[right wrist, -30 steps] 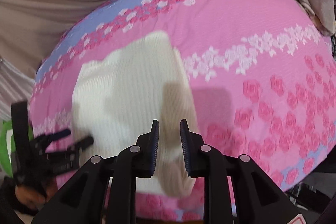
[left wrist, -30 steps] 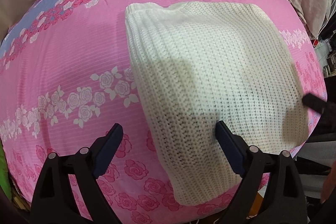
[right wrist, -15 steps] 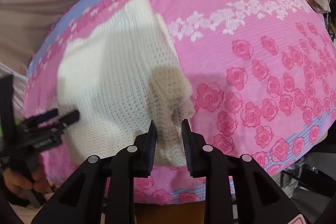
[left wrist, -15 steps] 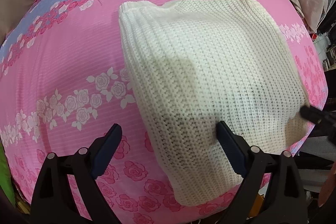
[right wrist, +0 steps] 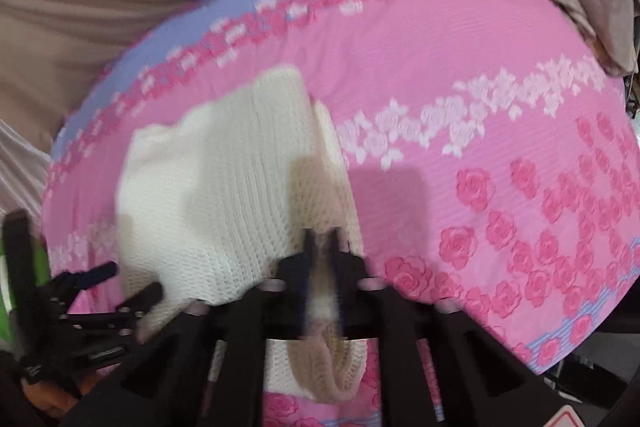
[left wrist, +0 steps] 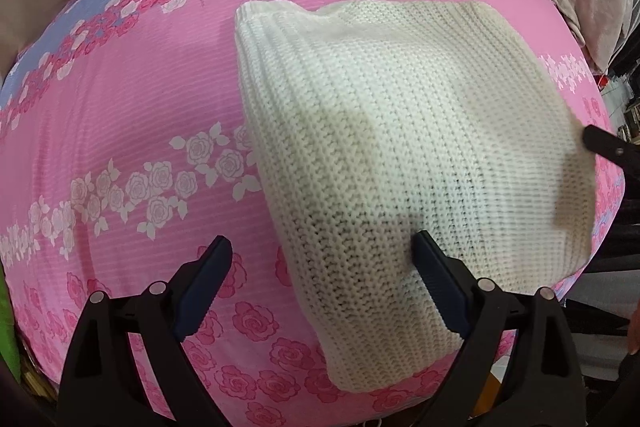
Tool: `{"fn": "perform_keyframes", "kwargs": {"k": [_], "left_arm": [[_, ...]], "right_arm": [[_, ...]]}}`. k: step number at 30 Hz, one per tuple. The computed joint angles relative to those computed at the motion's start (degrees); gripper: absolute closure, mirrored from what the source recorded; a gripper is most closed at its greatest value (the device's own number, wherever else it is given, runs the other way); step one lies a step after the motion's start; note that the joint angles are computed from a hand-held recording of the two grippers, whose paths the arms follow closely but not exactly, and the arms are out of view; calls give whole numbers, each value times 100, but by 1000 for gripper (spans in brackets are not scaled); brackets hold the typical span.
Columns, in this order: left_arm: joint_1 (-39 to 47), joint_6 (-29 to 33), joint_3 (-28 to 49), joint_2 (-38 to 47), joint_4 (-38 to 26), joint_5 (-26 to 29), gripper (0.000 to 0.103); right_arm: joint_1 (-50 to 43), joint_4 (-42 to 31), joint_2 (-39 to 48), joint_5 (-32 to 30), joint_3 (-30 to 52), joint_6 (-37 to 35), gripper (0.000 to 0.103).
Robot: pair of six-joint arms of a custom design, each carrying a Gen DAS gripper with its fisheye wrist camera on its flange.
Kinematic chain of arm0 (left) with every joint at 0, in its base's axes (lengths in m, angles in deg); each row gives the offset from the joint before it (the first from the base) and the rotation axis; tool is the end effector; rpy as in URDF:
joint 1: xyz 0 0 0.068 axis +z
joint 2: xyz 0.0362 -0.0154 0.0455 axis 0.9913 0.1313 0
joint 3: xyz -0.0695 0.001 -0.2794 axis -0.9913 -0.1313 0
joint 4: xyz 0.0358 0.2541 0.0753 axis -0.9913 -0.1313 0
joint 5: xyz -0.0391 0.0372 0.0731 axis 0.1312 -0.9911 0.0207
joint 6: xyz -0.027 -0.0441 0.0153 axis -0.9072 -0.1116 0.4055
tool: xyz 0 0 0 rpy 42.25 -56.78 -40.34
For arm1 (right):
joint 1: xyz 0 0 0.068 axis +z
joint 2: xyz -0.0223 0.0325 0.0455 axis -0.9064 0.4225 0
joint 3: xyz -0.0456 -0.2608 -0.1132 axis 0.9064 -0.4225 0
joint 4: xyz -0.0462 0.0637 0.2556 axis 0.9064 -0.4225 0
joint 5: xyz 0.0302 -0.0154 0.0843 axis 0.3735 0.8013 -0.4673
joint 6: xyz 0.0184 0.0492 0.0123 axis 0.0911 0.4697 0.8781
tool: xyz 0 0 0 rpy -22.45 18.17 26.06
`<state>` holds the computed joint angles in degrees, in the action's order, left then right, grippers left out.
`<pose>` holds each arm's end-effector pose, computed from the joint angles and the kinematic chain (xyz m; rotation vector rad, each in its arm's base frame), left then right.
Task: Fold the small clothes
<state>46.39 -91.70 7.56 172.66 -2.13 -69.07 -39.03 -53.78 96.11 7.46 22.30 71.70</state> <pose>0.2267 -0.1627 0.2764 0.2261 2.8954 -0.1204 0.2126 0.1030 0.3146 0.2142 2.7425 0.2857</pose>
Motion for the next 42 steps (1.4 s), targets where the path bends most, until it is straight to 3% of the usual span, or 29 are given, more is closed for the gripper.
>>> {"fn": "perform_keyframes", "kwargs": {"k": [3,6,9,11,12,16,18,19,20,23,27,30,33,35,36,39,42], "left_arm": [[62,-126,-71,-4,56,84,11],[135,-207,-75,-112,77,183,12],[273,-285,-220,-467,294,311,13],[403,-394,-285,-549,326,439,13],[454,-441,-299,-547,313,485,13],[535,-558,-346,-525,315,543,13],[467,-597,-364,-493,309,432,13],[437,-609,-360,-440,263,343,11],[430,-622,-355,-392,224,308,11],[456,-717,-350,-410,227,359,11],[364,-697,-488,-386,420,447,11],[311,-724,-459,-334,407,363,11],[454,-633,-563,-599,621,642,12],[618,-636,-682,-722,796,990,12],[683,-667,-734,-745,860,1124,12],[901,-823,-1029,-758,1297,1599,11],[1129,-1066,-1327,-598,1725,2177,11]], "right_arm": [[-320,-166,-47,104,-160,-266,103],[-843,-226,249,-301,-620,-423,101],[-1241,38,-443,-1080,-847,-253,80],[-980,-1,-589,-809,-627,-281,39],[-797,67,-560,-718,-543,-423,35],[-465,86,95,-762,-294,-687,34],[-339,260,211,-986,-311,-676,44],[-238,267,285,-937,-291,-694,69],[-118,259,342,-856,-245,-707,85],[-280,397,-173,-1172,-171,-557,87],[-641,260,-180,-872,-505,-873,87],[-736,601,19,-877,-1153,-1002,83],[-697,301,-73,-881,-672,-981,70],[-666,330,-224,-748,-586,-1100,39],[-668,359,-215,-719,-588,-1143,33],[-974,554,86,-1168,-847,-1288,30],[-1405,936,397,-2306,-1202,-1048,30]]}}
